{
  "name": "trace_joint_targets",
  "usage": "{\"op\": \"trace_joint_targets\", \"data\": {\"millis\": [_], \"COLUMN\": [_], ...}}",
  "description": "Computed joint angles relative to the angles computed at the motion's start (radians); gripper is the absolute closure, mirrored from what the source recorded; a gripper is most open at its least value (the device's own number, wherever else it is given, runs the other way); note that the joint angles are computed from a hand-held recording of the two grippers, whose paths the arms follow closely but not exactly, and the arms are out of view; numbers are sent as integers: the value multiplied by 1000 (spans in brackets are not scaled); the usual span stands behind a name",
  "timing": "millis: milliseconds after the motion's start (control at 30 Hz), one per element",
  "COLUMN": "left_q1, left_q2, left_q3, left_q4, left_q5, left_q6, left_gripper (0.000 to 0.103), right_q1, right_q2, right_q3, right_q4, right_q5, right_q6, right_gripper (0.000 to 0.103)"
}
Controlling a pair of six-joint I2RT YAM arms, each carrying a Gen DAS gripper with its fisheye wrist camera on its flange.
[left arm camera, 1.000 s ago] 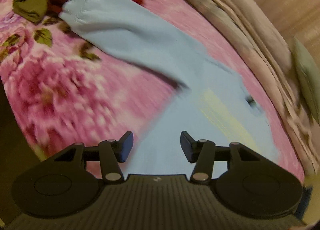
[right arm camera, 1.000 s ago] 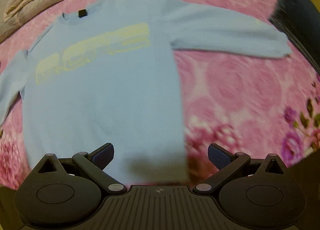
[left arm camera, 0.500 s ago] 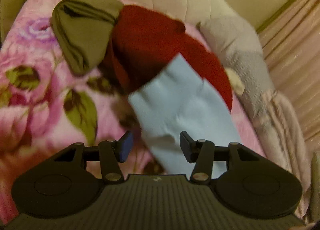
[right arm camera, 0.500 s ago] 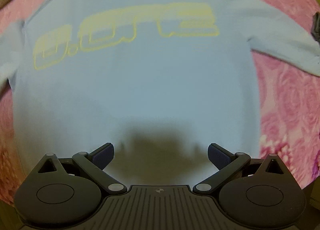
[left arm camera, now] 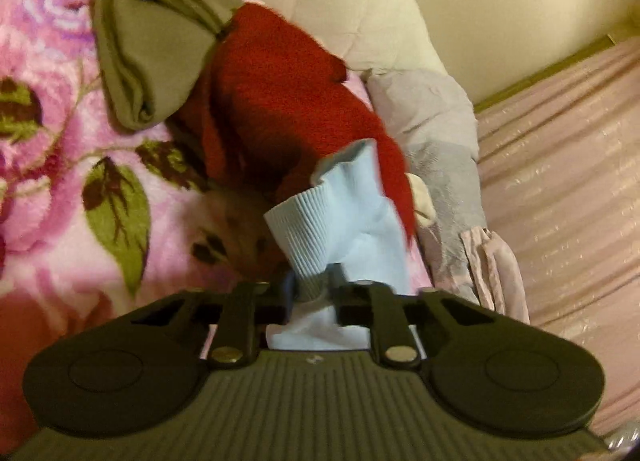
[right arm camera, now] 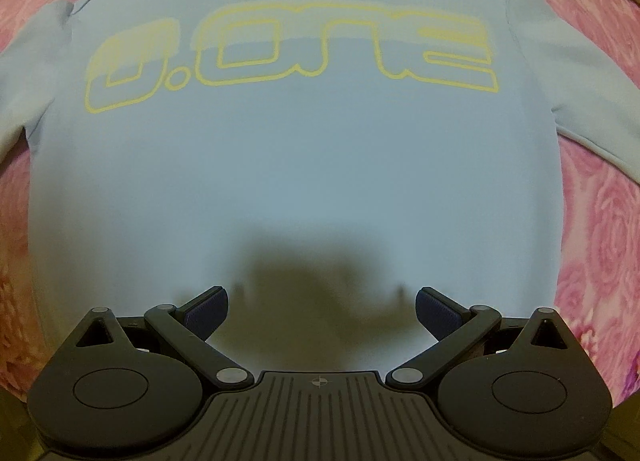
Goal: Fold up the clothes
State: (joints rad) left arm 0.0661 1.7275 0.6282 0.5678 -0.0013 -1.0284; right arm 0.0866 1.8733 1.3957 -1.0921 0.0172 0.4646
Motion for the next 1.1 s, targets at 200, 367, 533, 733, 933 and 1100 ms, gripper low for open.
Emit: {"op": "trace_joint_targets", "data": {"millis": [200,367,533,733,933,1100], "left_q1": [-229,-501,-712,-825,-798,-752], "left_q2": [-82,51,335,464,404,404], "left_q3": [188,415,765,917,863,888], "left_q4": [-198,-110,-168,-531,-852,-960], "left_q5": [-150,-148,90,131,-59,-244], "left_q6": [114,93,50,139,324,563], "left_gripper": [96,96,81,80,76,70], "right_q1": [-90,-217,-369,-496,-574,-557], "right_q2": [-69,-141,-192,-201,-200,-126], "right_q3": [-45,-71,-84,-98,-168,-208], "right_q4": [20,2,13,83,304,539], "right_q5": [-11,4,16,9,-208,-386], "right_q6": [-53,-97,-148,-192,-85,82], "right_gripper": [1,1,1,1,1,22]}}
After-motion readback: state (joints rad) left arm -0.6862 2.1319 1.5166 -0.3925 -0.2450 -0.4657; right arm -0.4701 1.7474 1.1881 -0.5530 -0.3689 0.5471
